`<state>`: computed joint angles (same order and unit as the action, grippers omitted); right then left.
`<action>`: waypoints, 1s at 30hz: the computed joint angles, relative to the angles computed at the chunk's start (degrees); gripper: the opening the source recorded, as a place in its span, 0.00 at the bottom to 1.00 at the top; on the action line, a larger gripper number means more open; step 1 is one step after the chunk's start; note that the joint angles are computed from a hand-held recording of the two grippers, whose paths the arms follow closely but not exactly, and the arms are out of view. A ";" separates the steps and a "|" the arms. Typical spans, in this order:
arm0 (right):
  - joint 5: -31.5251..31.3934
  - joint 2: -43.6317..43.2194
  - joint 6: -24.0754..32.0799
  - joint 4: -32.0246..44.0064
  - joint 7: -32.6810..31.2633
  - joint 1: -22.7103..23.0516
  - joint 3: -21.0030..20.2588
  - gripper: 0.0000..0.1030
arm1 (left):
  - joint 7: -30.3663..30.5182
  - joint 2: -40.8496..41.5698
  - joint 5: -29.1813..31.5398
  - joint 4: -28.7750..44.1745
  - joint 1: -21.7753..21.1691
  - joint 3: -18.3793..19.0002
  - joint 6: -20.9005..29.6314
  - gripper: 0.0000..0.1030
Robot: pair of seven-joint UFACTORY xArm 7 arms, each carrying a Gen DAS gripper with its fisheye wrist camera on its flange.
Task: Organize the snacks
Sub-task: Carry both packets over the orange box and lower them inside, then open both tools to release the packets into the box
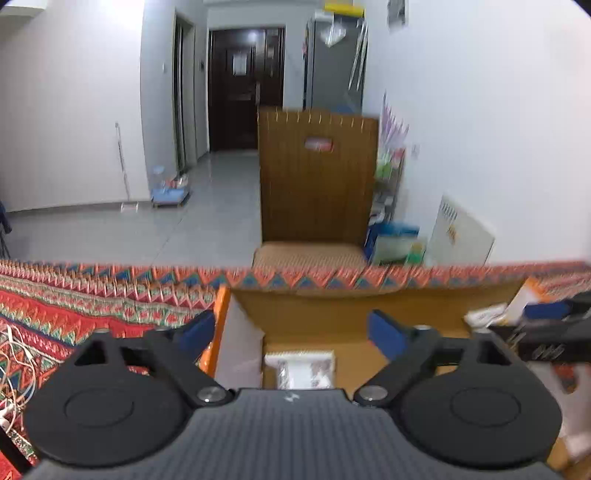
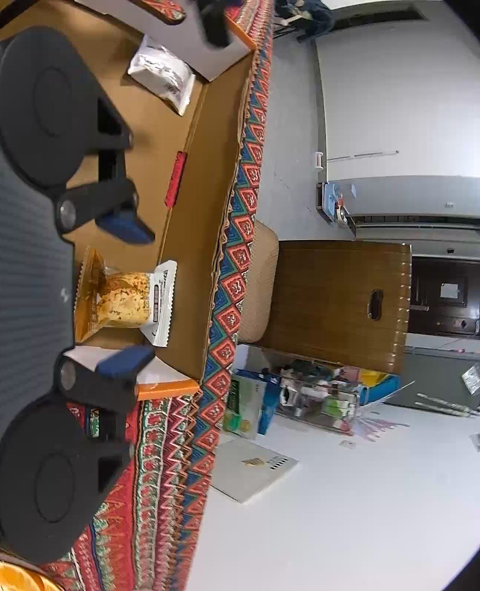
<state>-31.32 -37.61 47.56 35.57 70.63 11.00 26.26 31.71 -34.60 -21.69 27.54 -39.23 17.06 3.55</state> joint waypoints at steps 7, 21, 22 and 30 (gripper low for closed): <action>1.85 -3.95 5.59 2.62 3.10 2.28 2.59 0.79 | 2.53 -15.77 1.83 -3.41 4.01 -3.03 7.05 1.00; 10.11 -17.81 25.23 9.20 8.55 7.94 19.67 0.87 | -2.66 -55.15 5.83 -13.08 21.87 -5.11 36.66 1.00; 10.77 -18.47 26.70 10.03 8.96 8.14 21.35 0.88 | -2.45 -58.03 6.03 -13.36 23.19 -4.45 39.21 1.00; 18.55 -25.74 35.45 17.97 11.91 6.34 33.04 0.94 | -0.15 -77.58 9.37 -12.11 35.32 4.45 60.17 1.00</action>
<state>-12.77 -63.35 83.00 53.54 82.54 17.34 59.30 31.56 -112.18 -12.32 15.42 -3.91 21.51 63.72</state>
